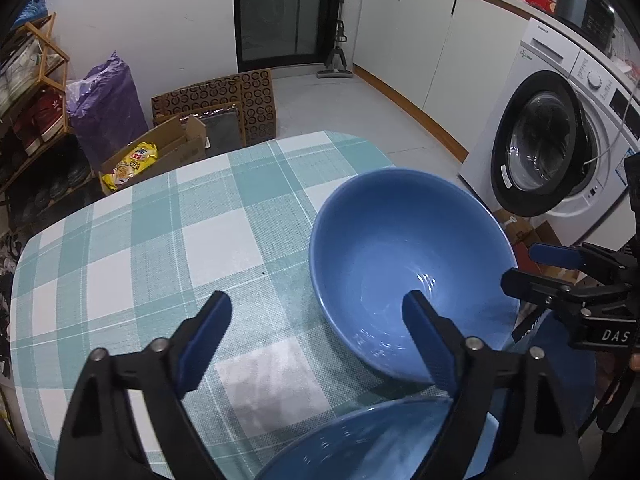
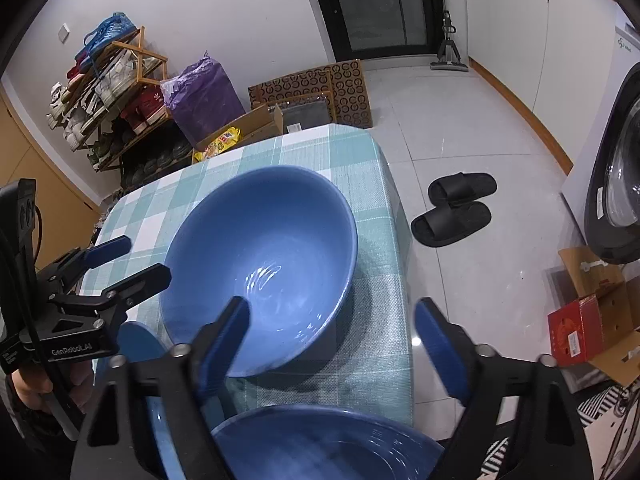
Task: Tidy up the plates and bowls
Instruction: 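Lower both grippers onto the blue bowl's rim and close them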
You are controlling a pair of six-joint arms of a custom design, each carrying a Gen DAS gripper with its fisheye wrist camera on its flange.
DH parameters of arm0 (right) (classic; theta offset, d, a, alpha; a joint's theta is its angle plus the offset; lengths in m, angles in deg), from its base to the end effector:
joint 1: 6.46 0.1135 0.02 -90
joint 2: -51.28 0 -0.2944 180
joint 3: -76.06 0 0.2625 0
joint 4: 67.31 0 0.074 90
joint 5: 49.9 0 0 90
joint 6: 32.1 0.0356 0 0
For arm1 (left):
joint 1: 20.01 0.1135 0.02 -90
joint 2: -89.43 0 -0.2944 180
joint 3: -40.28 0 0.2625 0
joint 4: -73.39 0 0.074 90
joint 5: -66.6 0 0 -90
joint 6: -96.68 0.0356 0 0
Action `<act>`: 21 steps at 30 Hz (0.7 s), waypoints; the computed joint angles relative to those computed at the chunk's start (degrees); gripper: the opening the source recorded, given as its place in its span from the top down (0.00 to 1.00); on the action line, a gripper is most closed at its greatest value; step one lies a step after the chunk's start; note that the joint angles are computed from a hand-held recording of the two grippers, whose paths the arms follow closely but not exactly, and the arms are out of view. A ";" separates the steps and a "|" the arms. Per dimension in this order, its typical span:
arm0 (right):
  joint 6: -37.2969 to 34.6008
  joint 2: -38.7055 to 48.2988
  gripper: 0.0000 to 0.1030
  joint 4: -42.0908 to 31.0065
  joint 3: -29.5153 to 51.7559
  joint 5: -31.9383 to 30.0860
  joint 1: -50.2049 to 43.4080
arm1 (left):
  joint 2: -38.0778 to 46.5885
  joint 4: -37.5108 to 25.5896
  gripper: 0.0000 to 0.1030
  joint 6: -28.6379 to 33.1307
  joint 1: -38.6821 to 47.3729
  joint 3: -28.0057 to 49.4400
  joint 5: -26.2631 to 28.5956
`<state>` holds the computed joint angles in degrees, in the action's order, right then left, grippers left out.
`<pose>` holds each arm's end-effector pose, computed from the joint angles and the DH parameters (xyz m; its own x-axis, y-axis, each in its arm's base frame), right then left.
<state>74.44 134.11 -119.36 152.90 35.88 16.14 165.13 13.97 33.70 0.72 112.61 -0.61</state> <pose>0.2781 0.1186 0.2853 -0.8702 -0.0547 -0.4897 -0.1789 0.9611 0.2105 0.2463 0.0785 0.2883 -0.8140 0.1398 -0.5638 0.2347 0.9670 -0.0992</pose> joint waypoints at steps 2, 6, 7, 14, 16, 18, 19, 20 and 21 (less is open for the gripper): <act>-0.15 0.68 0.28 0.18 0.09 -0.01 0.21 | 0.10 -0.24 0.35 0.59 -0.27 -0.18 0.28; -0.25 1.32 0.37 1.08 -0.21 -0.29 0.57 | -0.07 0.05 0.51 0.91 -1.08 -0.88 -0.33; -0.32 1.46 0.39 1.15 -0.26 -0.40 0.64 | -0.09 0.12 0.54 0.90 -1.22 -1.05 -0.33; -1.23 2.04 0.56 1.55 -0.22 0.80 1.92 | 0.37 -0.18 0.73 0.95 -2.05 -1.17 -0.08; -1.52 2.17 0.61 1.52 -0.08 0.98 1.97 | 0.21 -0.03 0.74 0.93 -2.22 -1.26 -0.28; -1.79 2.17 0.67 1.65 -0.05 1.57 2.24 | -0.01 0.21 0.74 0.99 -2.36 -1.44 -0.48; -1.81 2.15 0.68 1.63 -0.06 2.06 2.41 | -0.02 0.29 0.74 1.00 -2.38 -1.48 -0.55; -1.92 2.19 0.69 1.66 -0.03 2.40 2.52 | -0.01 0.33 0.75 0.97 -2.34 -1.50 -0.58; -2.01 2.15 0.71 1.62 -0.11 2.76 2.61 | 0.06 0.34 0.75 0.95 -2.31 -1.43 -0.58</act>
